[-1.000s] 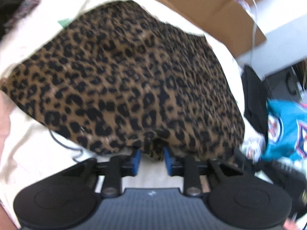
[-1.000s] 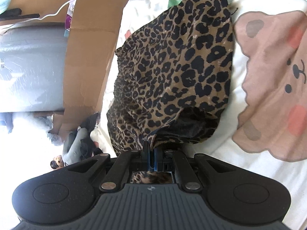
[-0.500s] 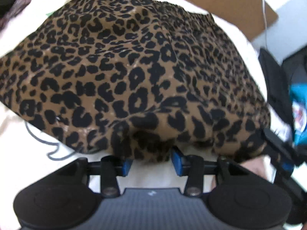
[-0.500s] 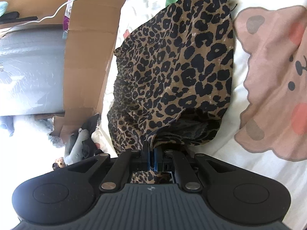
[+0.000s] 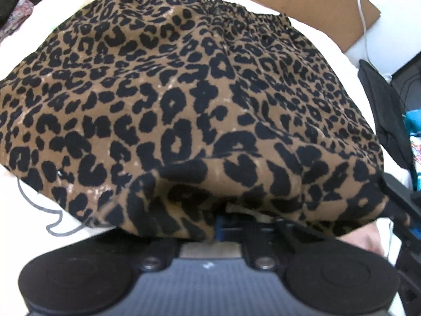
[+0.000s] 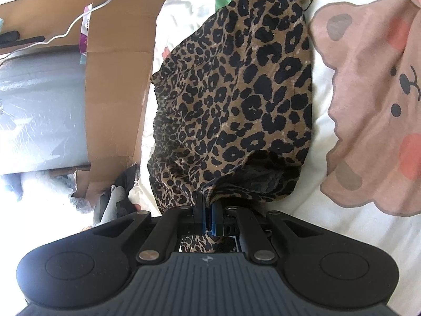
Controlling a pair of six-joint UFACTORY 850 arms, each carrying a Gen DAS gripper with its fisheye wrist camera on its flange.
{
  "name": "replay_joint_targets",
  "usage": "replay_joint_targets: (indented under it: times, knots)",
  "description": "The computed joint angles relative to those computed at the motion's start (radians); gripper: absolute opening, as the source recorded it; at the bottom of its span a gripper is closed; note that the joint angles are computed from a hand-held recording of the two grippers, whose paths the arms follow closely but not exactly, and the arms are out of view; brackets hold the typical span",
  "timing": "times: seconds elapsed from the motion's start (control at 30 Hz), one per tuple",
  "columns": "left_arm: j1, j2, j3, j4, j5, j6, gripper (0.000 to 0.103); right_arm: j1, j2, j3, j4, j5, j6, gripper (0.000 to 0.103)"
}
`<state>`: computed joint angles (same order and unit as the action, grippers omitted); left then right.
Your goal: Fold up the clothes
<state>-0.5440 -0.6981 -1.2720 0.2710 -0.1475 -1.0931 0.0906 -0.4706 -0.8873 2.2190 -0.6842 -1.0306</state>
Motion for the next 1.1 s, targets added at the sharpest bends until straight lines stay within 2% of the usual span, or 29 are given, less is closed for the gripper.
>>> replay_joint_targets:
  times: [0.33, 0.4, 0.57, 0.87, 1.1]
  knots:
    - [0.039, 0.102, 0.073, -0.264, -0.001, 0.347, 0.004, 0.001, -0.016, 0.000, 0.022, 0.029, -0.012, 0.002]
    - [0.050, 0.127, 0.088, -0.323, -0.005, 0.431, 0.004, 0.002, -0.017, 0.000, -0.005, 0.038, -0.001, 0.002]
    - [0.064, 0.180, 0.112, -0.366, -0.033, 0.526, 0.004, 0.014, -0.018, 0.007, -0.107, 0.064, 0.052, 0.002]
    - [0.061, 0.142, 0.009, -0.439, -0.245, 0.820, 0.004, 0.039, -0.014, 0.030, -0.230, 0.065, 0.120, 0.002]
    - [0.049, 0.070, -0.052, -0.454, -0.307, 0.857, 0.004, 0.040, -0.016, 0.023, -0.298, 0.083, 0.148, 0.002]
